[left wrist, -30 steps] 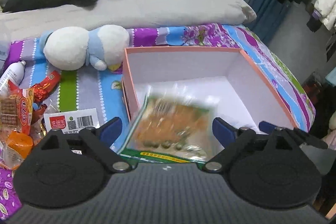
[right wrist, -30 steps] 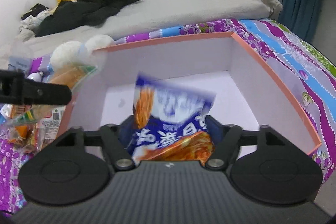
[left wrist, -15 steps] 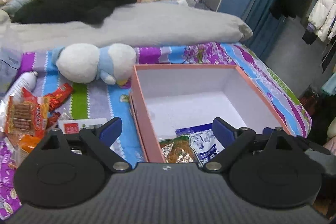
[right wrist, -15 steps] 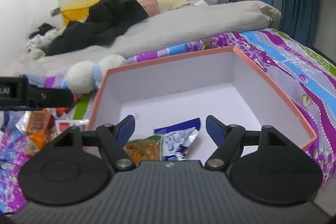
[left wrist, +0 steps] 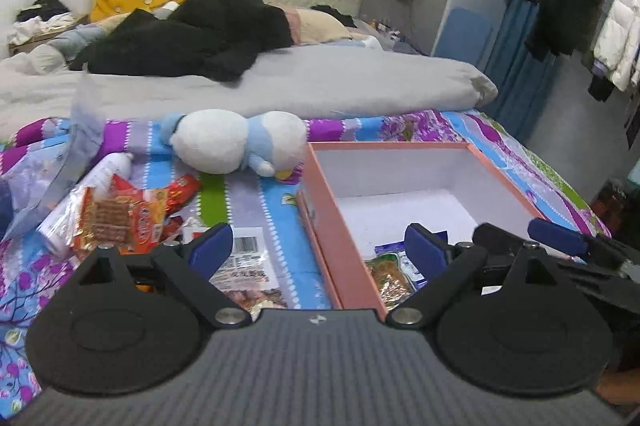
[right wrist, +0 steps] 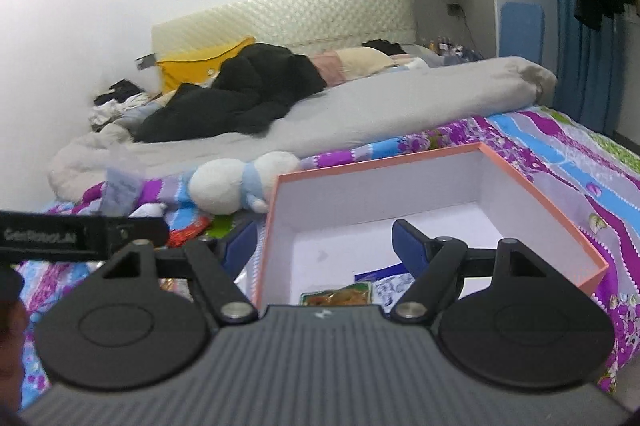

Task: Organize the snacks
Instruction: 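Withdraw both tools from the box back toward the snack pile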

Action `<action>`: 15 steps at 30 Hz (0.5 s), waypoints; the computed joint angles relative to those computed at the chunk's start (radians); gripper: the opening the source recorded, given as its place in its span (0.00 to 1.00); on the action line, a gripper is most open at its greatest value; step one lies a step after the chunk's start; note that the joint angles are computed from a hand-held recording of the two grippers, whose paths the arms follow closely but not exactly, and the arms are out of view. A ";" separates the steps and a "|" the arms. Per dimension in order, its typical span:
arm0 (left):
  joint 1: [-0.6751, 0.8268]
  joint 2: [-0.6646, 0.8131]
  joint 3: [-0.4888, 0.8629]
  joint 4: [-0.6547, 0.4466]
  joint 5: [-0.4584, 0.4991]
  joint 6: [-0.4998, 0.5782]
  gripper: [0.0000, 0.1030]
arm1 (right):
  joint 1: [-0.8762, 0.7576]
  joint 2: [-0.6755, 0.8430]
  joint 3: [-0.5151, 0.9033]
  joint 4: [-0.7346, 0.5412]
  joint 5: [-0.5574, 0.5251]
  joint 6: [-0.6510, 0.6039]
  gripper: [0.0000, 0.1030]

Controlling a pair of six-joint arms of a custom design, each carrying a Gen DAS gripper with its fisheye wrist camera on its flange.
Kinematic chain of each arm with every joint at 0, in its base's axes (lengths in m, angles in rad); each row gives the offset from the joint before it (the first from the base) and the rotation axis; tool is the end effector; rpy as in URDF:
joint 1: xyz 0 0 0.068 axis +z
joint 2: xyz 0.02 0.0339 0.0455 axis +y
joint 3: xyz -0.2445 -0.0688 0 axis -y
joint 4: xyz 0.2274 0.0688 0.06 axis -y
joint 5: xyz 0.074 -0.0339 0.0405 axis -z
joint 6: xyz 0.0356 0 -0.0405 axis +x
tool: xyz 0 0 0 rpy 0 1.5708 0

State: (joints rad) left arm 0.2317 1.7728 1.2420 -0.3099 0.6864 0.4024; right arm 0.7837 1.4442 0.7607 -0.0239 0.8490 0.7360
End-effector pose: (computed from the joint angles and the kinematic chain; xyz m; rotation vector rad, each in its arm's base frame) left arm 0.3587 0.0615 0.2140 0.4885 2.1737 -0.4865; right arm 0.2154 0.1769 0.1956 0.3635 1.9816 -0.0204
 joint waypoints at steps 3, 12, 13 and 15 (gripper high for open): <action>0.048 -0.014 -0.025 -0.005 0.039 0.019 0.92 | 0.063 0.013 0.009 -0.010 0.042 0.011 0.74; 0.172 -0.061 -0.126 0.036 0.065 0.117 0.92 | 0.167 0.090 0.054 -0.047 0.084 0.100 0.74; 0.188 -0.059 -0.127 0.033 0.073 0.126 0.92 | 0.176 0.099 0.058 -0.052 0.085 0.110 0.74; 0.217 -0.052 -0.127 0.022 0.093 0.144 0.92 | 0.200 0.126 0.082 -0.080 0.108 0.135 0.74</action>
State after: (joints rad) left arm 0.4489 1.7208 1.1154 -0.2880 0.7795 0.5463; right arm 0.9837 1.5702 0.8431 -0.1039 0.9568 0.8714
